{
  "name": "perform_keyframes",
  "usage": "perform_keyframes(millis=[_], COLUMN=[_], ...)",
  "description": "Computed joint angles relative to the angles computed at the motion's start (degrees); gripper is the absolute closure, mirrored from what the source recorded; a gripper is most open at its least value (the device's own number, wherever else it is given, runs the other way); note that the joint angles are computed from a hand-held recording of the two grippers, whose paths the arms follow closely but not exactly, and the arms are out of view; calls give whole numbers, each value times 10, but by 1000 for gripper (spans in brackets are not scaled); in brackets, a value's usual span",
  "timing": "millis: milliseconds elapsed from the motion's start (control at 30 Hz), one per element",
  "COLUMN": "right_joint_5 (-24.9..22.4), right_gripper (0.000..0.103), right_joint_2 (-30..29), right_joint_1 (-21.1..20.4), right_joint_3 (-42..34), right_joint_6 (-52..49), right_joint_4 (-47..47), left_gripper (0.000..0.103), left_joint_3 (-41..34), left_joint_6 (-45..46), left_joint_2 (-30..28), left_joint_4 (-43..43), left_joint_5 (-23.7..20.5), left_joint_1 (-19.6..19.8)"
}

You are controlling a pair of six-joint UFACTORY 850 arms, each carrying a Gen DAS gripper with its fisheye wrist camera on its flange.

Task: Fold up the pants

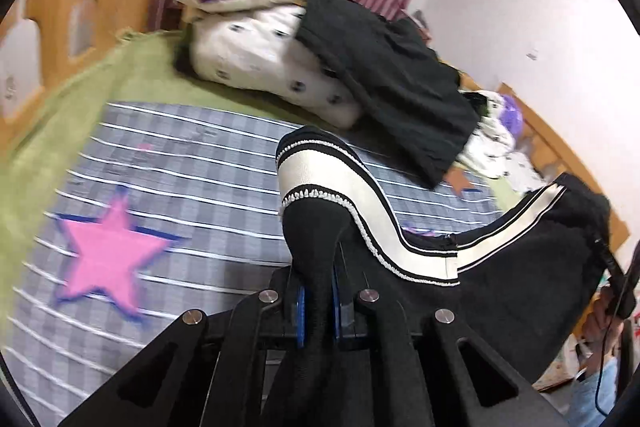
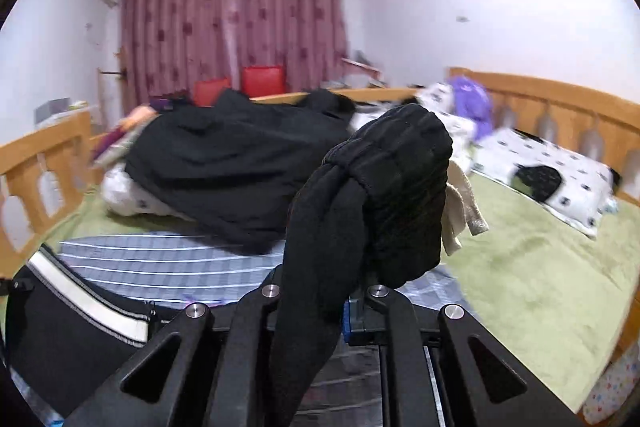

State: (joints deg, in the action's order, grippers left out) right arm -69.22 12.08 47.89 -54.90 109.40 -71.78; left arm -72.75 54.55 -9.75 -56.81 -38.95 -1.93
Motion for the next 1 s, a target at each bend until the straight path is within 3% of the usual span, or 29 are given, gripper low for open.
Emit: perform_keyframes(millis=[100,233,300,400,500,533,567,600,633,700,767,833,1000], right_joint_5=[58,142,136,144,256,268,256,219,159,85,53,51,133], right_gripper=[91,91,91,87,81,78,72,57,49,49,49,49,49], right_joint_2=[-34,-86,-108,-111,-70,-65,-57,-57,-55,-56,-52,-55,-81], right_joint_1=[4,-13,-17,-44,-95,-100,-91,-70,-37,14,42,60,34], right_joint_3=[-23,-28,-24,8,68,74,83,82,79,68,61,52,42], right_joint_6=[24,5,-16,-62,-133,-154,-151,-133,-122,-102,-79,-63,-68], right_joint_4=[-16,25,59,153,299,328,336,323,300,281,258,209,148], left_gripper=[93,93,90,76,67,64,56,46,42,40,40,40,39], left_joint_3=[-15,-8,0,15,16,17,25,32,42,56,64,67,140], left_joint_6=[-23,-52,-73,-62,-95,-104,-109,-107,-90,-49,-20,-17,17], left_joint_2=[-14,-44,-66,-84,-90,-88,-79,-71,-61,-46,-33,-28,20], left_joint_4=[50,137,174,170,189,198,206,207,195,161,136,124,100], left_joint_5=[-2,37,63,93,103,108,119,127,136,154,153,148,143], left_joint_1=[38,58,59,62,62,62,65,66,68,70,67,62,45])
